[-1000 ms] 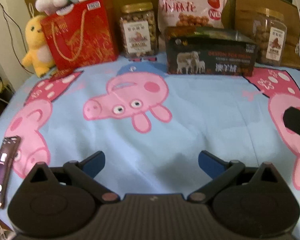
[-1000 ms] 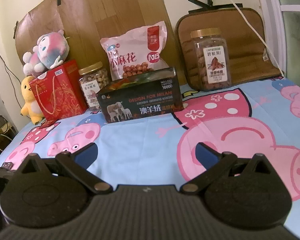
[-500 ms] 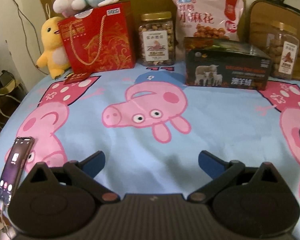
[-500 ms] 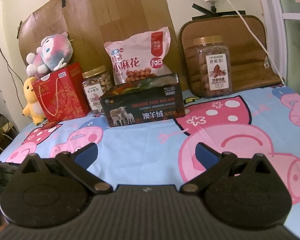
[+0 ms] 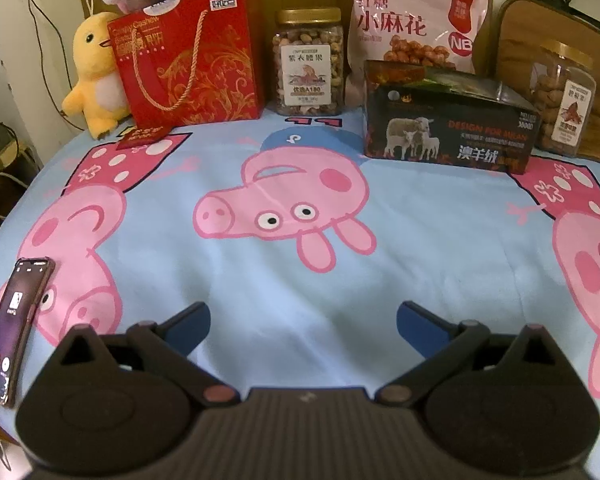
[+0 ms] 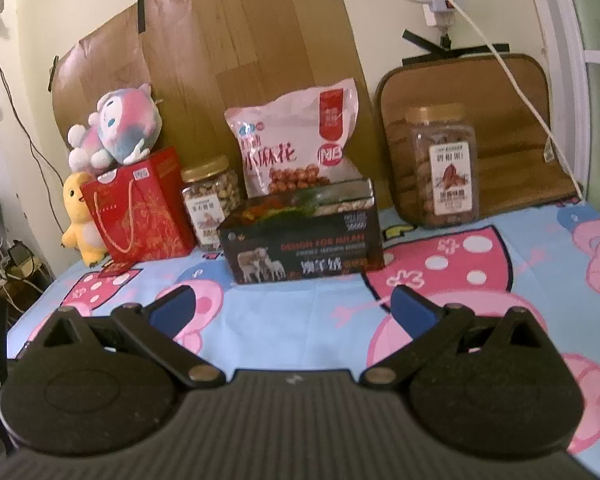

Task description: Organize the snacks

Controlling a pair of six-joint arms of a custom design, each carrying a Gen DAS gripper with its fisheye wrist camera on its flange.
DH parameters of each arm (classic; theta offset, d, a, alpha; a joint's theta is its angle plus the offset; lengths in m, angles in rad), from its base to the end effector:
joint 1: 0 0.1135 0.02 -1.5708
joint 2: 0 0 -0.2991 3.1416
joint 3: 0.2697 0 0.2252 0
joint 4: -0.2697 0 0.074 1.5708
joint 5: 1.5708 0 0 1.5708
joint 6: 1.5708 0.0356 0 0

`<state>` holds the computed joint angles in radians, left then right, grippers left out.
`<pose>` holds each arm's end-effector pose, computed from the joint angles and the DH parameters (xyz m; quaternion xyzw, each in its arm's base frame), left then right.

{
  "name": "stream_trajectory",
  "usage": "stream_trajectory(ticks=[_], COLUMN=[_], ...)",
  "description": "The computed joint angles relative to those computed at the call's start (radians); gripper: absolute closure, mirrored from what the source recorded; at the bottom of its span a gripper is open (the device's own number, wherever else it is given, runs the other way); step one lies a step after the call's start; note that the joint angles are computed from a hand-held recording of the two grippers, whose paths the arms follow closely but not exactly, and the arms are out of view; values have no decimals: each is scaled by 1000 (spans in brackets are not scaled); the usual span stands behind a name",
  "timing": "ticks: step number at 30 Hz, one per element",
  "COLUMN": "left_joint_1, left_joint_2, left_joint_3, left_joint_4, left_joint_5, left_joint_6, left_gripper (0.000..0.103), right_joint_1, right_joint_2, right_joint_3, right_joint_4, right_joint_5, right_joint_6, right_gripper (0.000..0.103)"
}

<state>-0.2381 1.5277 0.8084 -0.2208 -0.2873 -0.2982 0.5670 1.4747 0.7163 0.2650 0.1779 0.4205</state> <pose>0.2684 -0.0548 0.2271 -0.0726 0.9391 0.0499 0.3320 0.2448 0.1484 0.2539 -0.0171 0.8560 0.1750 0.4861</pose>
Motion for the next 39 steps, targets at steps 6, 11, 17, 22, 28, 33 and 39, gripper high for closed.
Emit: stream_trajectory(ticks=[6,11,17,22,28,33,39], left_joint_1=[-11,-23,-40,-49,-54,-56,-56], left_joint_2=[1,0,-4,-10,-10,-9,-17], left_joint_3=[-8,-10,-9,-8,-3,2,-1], left_joint_4=[6,8,8,8,6,5,8], left_joint_5=[1,5,6,5,3,-6,-4], left_joint_6=[3,7,14,18,18,17,18], left_gripper=[0,0,0,0,0,0,0], right_joint_1=[23,40,46,44,44,41,51], right_joint_2=[24,29,29,19,14,10,2], right_joint_3=[-20,-29,-41,-63,-83,-91,-96], right_joint_4=[16,27,46,78,112,126,133], right_joint_5=[9,30,46,55,74,85,102], right_joint_6=[19,18,17,16,12,20,22], right_gripper=[0,0,0,0,0,0,0])
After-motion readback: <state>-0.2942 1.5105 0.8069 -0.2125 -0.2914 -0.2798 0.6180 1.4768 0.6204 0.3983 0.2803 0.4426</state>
